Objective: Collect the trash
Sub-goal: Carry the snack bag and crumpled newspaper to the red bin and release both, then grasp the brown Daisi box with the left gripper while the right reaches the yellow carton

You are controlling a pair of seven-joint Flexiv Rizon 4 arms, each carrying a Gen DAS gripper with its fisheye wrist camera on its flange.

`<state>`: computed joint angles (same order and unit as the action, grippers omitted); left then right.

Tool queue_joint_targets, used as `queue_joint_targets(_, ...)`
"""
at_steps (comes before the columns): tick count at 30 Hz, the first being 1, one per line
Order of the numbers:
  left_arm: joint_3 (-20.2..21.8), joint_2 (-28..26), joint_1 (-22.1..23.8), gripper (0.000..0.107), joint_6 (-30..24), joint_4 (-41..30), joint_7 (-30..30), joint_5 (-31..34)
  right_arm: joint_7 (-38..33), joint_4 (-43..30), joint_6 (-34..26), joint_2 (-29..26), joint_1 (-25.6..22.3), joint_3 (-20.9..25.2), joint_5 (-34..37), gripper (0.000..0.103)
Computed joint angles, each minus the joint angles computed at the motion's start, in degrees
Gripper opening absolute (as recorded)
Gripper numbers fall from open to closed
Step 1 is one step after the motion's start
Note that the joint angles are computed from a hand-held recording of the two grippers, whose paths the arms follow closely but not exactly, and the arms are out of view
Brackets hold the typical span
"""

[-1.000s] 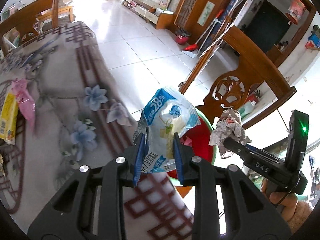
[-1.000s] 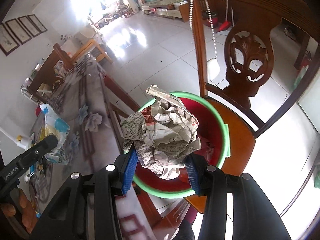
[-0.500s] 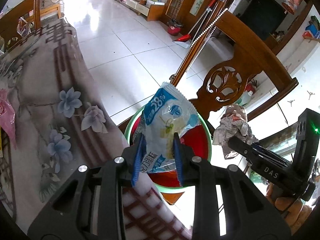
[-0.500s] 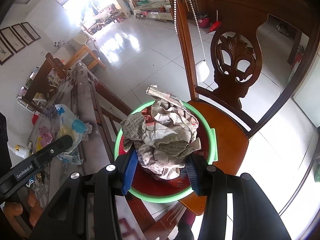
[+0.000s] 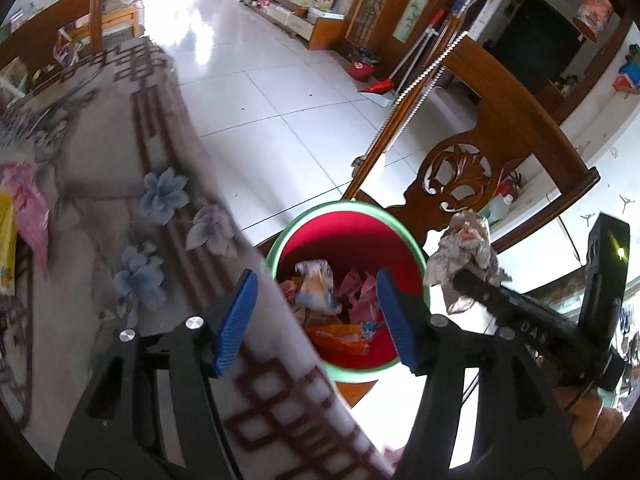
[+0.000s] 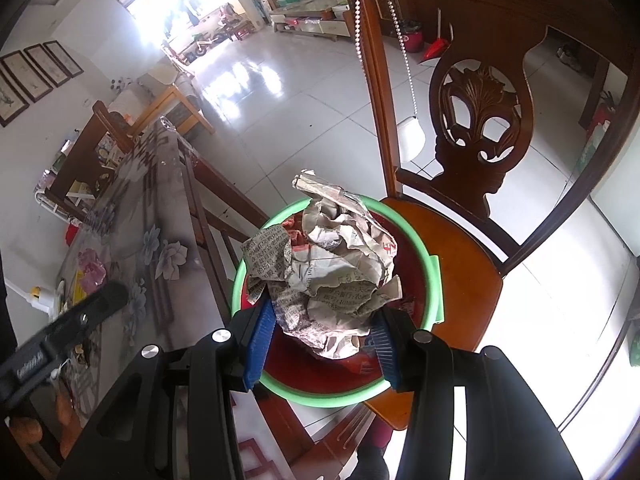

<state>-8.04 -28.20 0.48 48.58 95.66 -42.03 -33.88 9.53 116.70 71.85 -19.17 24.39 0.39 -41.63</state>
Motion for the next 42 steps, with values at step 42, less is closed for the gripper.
queue_joint_targets(42,11.0,-15.2,17.3,0.07,1.6,-20.8,-35.1,12.8,2.1,-10.4,-15.6,-4.5,5.7,2.3,3.3,0.07)
